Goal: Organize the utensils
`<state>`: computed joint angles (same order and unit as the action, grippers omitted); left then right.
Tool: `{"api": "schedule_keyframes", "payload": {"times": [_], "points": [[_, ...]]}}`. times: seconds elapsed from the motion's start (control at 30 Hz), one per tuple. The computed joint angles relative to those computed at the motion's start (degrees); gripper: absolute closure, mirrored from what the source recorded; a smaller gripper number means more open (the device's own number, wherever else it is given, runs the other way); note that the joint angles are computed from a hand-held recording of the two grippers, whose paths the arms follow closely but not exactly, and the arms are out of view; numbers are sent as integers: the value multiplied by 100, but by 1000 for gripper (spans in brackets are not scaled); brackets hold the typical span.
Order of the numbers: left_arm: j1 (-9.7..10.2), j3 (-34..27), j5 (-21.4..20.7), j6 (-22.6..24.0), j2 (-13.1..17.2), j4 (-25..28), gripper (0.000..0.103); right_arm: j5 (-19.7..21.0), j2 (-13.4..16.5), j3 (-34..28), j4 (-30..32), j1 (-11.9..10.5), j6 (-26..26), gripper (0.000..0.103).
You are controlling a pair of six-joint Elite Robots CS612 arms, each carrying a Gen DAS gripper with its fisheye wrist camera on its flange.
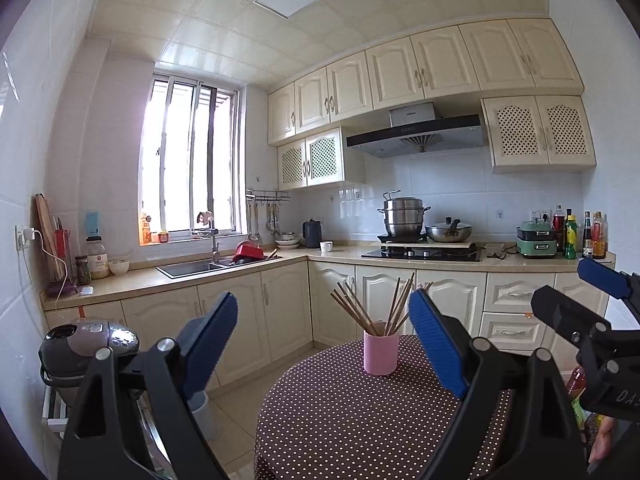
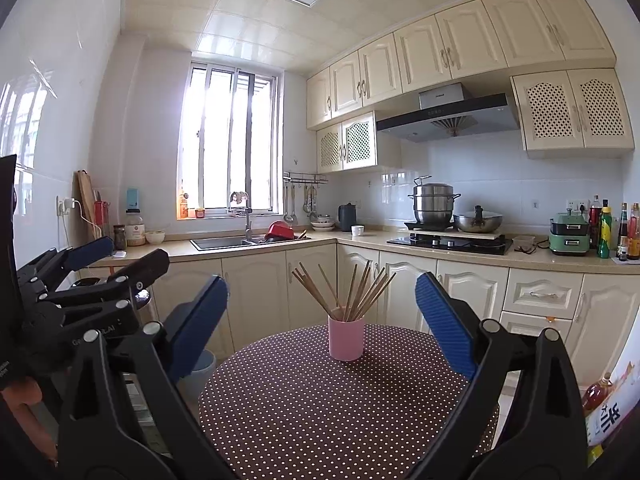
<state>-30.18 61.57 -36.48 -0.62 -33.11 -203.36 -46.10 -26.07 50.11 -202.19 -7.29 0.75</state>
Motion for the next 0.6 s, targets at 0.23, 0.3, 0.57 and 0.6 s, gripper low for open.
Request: {"api": "schedule_keyframes", "payload": {"times": [0.23,0.3,0.57,0.6], "points": [[15,51,-44,-109,-19,44,17,-13,-3,16,37,-1,-15,10],[14,55,-33,-95,-17,26,17,-17,-12,32,45,2,-34,10],[12,14,15,-21,11,-10,17,-15,-21,52,52,9,-42,10],[8,6,22,-12,15,-3,17,-19,-22,57,54,10,-53,10]]}}
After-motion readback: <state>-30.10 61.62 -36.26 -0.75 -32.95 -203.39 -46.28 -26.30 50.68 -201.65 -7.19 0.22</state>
